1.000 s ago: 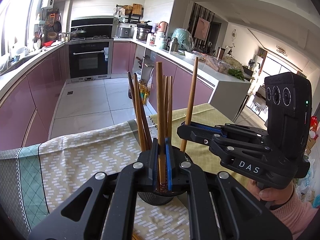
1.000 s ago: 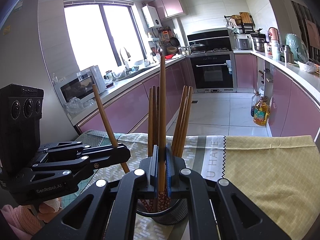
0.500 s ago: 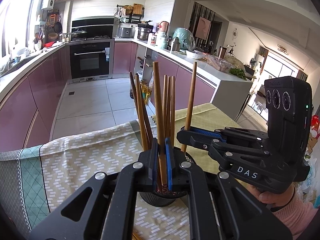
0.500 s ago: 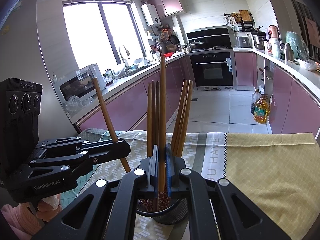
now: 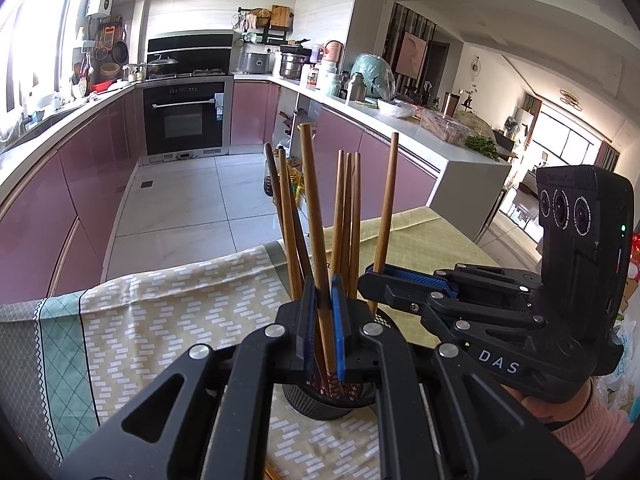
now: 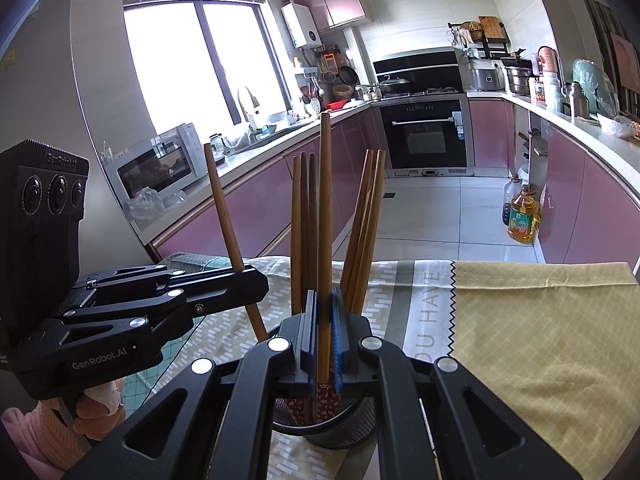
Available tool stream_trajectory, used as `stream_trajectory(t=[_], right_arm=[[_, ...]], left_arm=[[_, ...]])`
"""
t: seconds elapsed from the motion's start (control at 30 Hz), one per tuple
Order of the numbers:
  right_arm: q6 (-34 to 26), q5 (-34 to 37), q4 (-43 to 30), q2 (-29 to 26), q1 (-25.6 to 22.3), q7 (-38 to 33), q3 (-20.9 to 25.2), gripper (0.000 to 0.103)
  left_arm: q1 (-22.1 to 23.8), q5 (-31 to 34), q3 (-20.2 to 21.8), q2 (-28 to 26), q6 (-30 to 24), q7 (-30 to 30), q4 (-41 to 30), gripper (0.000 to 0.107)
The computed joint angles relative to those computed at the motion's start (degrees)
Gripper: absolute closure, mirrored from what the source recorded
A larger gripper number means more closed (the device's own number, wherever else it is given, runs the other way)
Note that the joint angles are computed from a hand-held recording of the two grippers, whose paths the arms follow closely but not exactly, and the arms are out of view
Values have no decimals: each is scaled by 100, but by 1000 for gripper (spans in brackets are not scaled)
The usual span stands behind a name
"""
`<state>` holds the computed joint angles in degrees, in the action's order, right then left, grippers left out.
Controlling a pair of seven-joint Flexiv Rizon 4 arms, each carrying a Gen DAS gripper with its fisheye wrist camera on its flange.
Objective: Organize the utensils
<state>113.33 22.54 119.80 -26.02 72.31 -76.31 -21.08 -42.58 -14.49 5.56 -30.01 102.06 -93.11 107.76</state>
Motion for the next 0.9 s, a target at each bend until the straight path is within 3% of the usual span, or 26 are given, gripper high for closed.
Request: stream_trajectory(t=[0.23, 0.5, 0.9], right_arm=[[-83, -84, -63, -47, -40, 94, -2, 97], [-105, -231, -59, -72, -145, 207, 65, 97], [-184, -470, -91, -116, -303, 429, 138, 97]], left_arm=[[-524, -72, 617, -134, -162, -98, -170, 98], [-662, 85, 854, -254, -396, -322, -398, 97], [-400, 590, 680, -279, -668, -731, -587, 97]])
